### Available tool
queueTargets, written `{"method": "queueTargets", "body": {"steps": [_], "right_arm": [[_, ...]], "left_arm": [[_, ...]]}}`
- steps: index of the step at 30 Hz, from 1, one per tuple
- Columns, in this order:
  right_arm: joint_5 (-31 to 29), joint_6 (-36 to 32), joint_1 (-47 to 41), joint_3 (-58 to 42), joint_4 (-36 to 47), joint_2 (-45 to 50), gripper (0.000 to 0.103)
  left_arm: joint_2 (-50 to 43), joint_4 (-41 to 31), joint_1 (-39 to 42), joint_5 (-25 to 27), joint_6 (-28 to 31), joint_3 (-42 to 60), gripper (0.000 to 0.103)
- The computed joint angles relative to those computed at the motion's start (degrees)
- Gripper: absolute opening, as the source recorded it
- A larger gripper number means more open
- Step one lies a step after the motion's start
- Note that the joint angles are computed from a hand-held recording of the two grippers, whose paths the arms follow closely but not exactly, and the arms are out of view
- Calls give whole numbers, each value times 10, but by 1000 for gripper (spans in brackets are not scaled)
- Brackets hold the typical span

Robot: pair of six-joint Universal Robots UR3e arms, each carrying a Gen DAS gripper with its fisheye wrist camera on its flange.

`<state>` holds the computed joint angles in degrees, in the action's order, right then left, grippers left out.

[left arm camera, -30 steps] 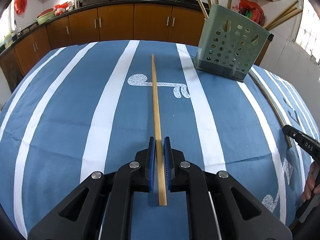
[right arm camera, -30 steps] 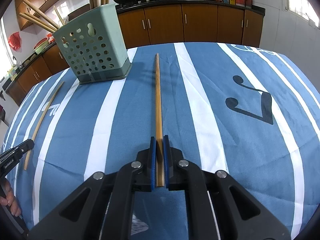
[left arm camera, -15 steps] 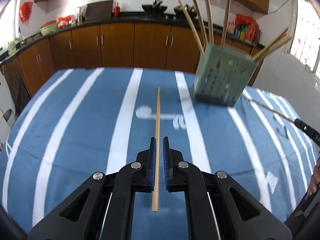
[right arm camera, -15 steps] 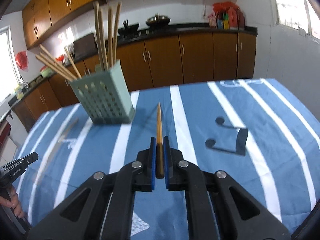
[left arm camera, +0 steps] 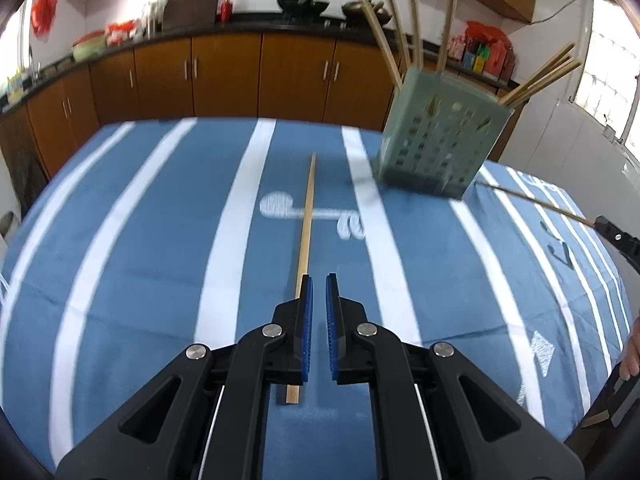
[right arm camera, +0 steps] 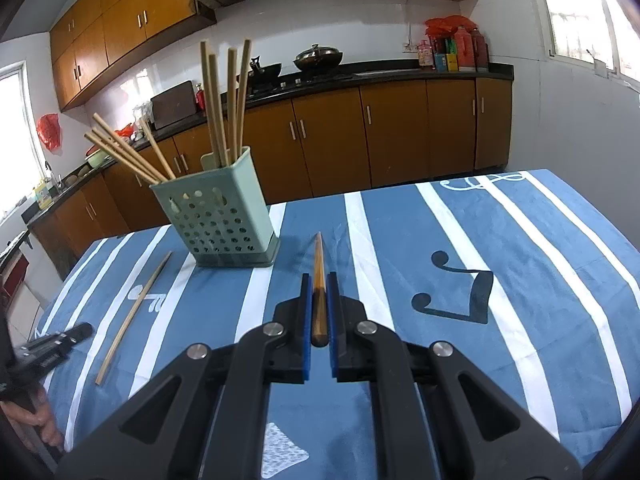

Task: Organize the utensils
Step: 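Lift the left gripper's chopstick upright while the right gripper raises its chopstick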

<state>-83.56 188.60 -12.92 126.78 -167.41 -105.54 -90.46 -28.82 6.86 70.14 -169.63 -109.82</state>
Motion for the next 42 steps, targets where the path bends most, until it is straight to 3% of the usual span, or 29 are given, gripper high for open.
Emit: {"method": "queueTargets", "body": {"steps": [6,9,10,12,15,19,21,25,30,42], "right_arm": [[0,2,4,-2,1,6,8],[4,4,2,0,3,7,8],[4,5,2,0,3,8,8],[5,5,2,2,3,10,8],[6,5,1,2,3,12,8],[10,6,-1,2,1,12,8],[9,7,-1,2,1,13,8],[9,9,-3,5,-2,7,8],[14,6,-11,4,3,-13,8],[26,6,-24,2,1,-32,8]], "left_arm": [[-24,-2,-12,17,18,-6,9],[-21,19,-12,19,25,-21,20],[-23,20,-15,27,24,-20,33],[-28,14,-15,28,25,-20,37],[-27,24,-13,26,24,-26,33],[-26,34,-7,37,13,-34,8],[-21,40,-2,34,20,-43,7],[-14,72,-36,83,44,-62,7],[21,11,-3,23,44,-44,7],[88,-7,23,-42,36,0,7]]}}
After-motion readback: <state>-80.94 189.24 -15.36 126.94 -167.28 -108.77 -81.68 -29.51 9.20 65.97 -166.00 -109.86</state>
